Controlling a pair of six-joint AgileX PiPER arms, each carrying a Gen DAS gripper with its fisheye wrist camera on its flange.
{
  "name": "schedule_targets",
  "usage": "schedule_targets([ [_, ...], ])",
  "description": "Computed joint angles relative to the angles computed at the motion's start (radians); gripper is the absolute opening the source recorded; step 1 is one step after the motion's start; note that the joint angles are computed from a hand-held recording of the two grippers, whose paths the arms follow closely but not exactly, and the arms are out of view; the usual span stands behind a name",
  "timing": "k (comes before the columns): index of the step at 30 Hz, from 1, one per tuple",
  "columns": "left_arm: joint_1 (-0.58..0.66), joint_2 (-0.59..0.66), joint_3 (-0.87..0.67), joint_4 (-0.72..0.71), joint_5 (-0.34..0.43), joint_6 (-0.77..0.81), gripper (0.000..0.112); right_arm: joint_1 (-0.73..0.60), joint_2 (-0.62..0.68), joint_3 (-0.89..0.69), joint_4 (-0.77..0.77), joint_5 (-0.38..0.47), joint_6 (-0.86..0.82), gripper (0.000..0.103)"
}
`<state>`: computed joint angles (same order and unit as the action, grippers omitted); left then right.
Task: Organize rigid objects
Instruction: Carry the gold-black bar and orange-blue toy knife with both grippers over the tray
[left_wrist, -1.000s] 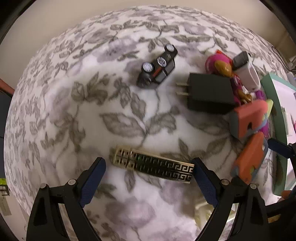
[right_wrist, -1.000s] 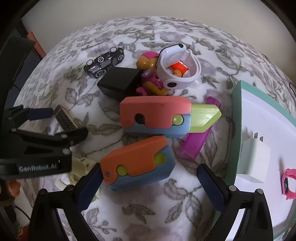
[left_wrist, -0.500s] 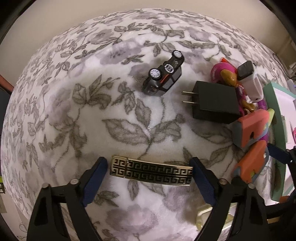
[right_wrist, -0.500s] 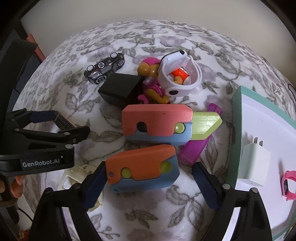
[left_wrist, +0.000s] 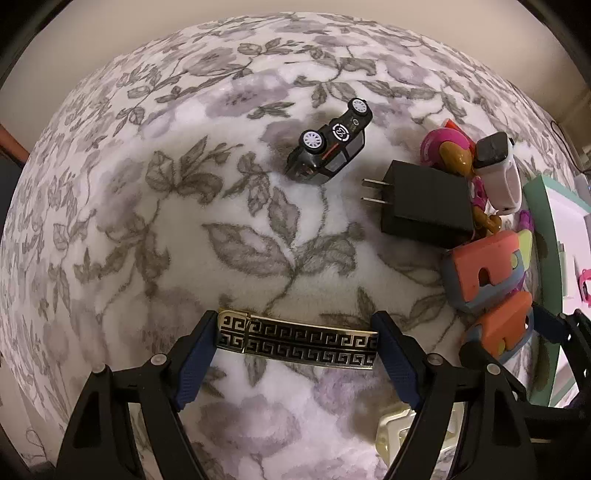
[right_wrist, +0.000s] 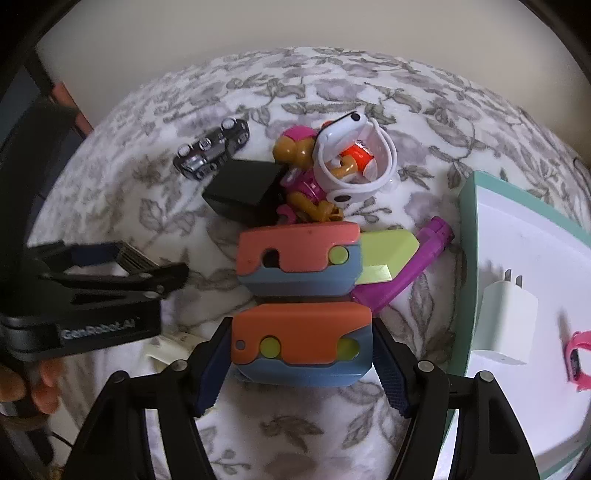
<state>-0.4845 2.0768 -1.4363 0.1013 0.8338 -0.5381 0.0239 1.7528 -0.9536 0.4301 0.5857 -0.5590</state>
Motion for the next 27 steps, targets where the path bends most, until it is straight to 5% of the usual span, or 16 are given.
schedule_targets([
  [14, -0.021, -0.197, 0.039, 0.101, -0.014, -0.144, 0.083, -0.12, -0.13, -0.045, 0.03, 0.105, 0.006, 0.073],
  [27, -0.21, -0.107, -0.212, 0.154, 0.113, -0.25, 0.083, -0.419, -0.098, -0.155, -0.066, 0.235, 0.073, 0.073],
])
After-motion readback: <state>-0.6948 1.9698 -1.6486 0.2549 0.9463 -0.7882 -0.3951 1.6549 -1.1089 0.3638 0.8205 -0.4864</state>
